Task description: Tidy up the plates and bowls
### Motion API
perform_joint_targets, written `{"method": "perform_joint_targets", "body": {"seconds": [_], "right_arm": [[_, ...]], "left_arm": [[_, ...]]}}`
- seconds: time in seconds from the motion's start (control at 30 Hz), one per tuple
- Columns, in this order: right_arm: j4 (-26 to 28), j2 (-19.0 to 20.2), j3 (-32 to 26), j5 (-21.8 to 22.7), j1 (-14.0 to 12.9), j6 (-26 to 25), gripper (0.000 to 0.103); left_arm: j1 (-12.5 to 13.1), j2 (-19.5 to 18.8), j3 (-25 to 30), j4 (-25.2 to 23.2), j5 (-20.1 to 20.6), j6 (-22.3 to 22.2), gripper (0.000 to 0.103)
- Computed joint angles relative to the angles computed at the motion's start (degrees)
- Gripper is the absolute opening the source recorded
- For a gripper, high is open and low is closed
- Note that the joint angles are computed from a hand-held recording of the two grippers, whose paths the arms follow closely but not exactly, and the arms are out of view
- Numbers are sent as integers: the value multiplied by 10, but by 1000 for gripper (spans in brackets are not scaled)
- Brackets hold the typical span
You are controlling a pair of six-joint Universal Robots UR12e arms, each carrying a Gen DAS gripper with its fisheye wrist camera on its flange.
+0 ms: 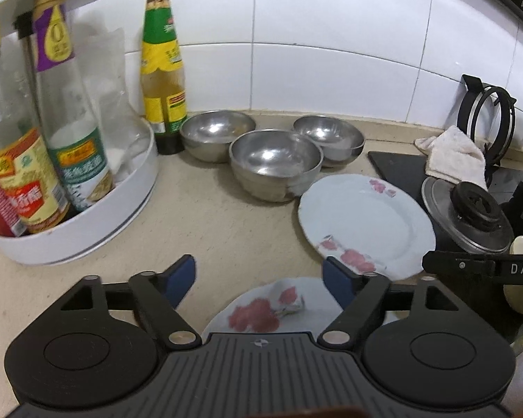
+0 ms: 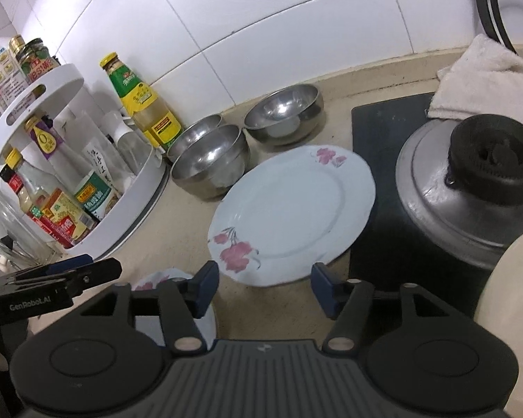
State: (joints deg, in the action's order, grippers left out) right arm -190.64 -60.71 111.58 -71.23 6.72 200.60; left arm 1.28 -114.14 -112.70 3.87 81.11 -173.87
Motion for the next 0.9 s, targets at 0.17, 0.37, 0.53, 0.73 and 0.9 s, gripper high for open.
{"method": "perform_joint_targets", "body": {"seconds": [0.17, 0.37, 0.53, 0.73, 0.9], "right_arm": [[-8, -3, 4, -12, -1, 21, 63], [-10, -4, 5, -61, 11, 68, 66], [4, -6, 0, -102, 24, 99, 66], [26, -10, -8, -145, 33, 106, 69], [36, -6, -18, -153, 31, 105, 70]], "left_arm": [[-1, -9, 19, -18, -22, 22, 87], [12, -23, 41, -46, -70, 68, 89], [25, -33, 61, -80, -114, 81, 90], [30, -46, 81, -112, -150, 94, 90], [27, -55, 94, -130, -164, 101, 90]]}}
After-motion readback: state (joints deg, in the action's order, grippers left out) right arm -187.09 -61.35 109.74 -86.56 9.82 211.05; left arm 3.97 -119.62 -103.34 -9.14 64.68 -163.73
